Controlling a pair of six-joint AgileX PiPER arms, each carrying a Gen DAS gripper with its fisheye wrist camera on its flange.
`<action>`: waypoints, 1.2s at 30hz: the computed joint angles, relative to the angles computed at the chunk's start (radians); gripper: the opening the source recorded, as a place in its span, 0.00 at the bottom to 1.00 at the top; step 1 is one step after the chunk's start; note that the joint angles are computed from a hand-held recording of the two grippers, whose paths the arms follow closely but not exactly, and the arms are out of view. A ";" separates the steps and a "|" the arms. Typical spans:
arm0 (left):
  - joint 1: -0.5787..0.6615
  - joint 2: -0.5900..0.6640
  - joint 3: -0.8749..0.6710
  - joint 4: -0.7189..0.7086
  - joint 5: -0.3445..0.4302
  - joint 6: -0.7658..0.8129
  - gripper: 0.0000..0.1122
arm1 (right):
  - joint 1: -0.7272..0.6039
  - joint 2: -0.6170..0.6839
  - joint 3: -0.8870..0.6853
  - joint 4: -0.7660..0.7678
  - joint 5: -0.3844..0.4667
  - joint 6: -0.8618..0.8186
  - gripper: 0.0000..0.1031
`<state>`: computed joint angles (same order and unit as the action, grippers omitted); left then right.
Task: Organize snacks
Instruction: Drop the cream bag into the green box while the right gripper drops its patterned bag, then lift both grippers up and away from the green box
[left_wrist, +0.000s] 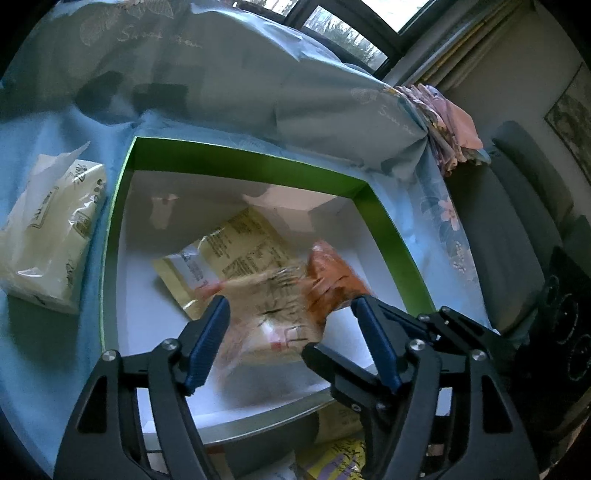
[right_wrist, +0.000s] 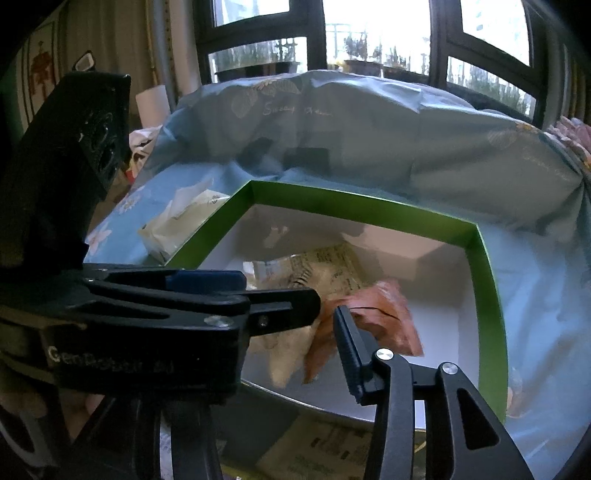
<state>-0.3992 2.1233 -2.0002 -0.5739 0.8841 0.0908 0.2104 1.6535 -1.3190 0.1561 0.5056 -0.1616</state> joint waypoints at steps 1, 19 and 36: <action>0.000 -0.003 0.003 -0.001 -0.003 0.000 0.64 | 0.001 -0.004 0.003 -0.009 0.000 0.010 0.45; -0.095 -0.143 0.137 0.298 -0.165 -0.134 0.77 | -0.027 -0.175 0.128 -0.054 -0.029 0.132 0.57; -0.179 -0.323 0.347 0.608 -0.294 -0.397 0.91 | -0.056 -0.339 0.238 -0.095 -0.008 0.227 0.61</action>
<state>-0.5785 1.8008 -1.6534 0.0336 0.5898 -0.3057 0.1548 1.3141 -1.0806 0.0614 0.4974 0.0649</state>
